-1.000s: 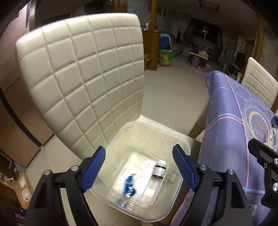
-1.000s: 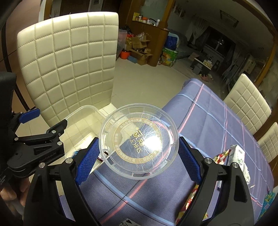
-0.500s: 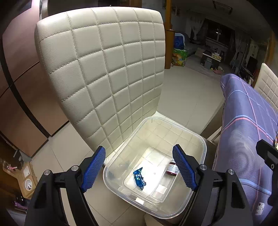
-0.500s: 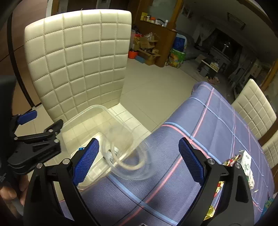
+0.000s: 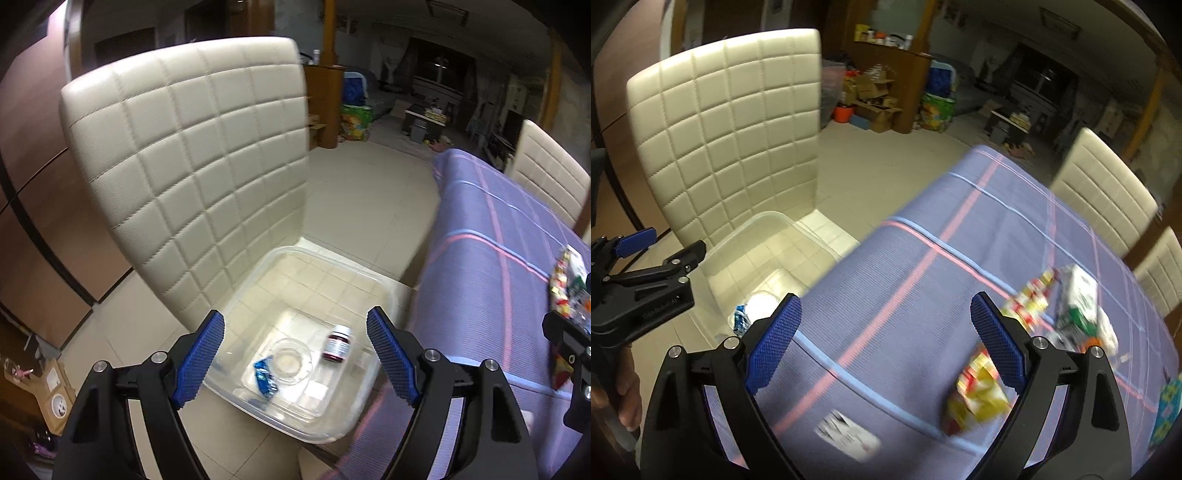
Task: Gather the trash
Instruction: 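Move both tools back over the table trash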
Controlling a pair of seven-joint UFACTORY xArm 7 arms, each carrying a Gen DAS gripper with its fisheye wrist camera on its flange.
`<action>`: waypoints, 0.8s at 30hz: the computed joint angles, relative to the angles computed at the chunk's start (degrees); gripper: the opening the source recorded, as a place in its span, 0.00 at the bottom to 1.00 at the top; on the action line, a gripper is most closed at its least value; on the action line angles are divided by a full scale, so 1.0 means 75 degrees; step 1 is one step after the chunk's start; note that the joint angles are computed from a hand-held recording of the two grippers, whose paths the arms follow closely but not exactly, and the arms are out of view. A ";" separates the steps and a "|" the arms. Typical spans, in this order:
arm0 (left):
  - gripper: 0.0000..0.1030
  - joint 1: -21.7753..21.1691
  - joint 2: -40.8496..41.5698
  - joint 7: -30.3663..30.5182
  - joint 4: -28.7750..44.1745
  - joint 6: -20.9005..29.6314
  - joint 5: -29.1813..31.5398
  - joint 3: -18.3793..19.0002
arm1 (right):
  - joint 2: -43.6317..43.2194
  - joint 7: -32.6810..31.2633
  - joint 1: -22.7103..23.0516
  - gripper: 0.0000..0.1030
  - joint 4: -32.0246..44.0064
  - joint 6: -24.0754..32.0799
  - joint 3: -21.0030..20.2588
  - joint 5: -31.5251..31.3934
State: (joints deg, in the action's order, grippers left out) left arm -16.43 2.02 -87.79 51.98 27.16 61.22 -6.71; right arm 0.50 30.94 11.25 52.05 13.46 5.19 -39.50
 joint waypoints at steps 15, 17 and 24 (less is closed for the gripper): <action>0.75 -0.1539 0.0974 0.1109 0.1594 0.0529 -0.0579 -0.0491 | -0.2382 -0.0160 -0.2534 0.89 -0.2745 -0.0449 -0.0506 0.0601; 0.75 -0.1807 0.1269 0.1368 0.1962 0.0588 -0.0716 -0.0450 | -0.2462 -0.0213 -0.2988 0.89 -0.2942 -0.0506 -0.0445 0.0635; 0.75 -0.2706 0.2464 0.2405 0.3487 0.0995 -0.1269 -0.0180 | -0.2293 -0.1390 -0.3409 0.89 -0.3259 -0.0754 -0.0939 0.1907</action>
State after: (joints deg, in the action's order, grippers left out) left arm -36.73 20.50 -69.76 78.13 34.62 51.70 -8.06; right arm -16.70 20.51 -14.32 27.61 7.80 -1.85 -25.19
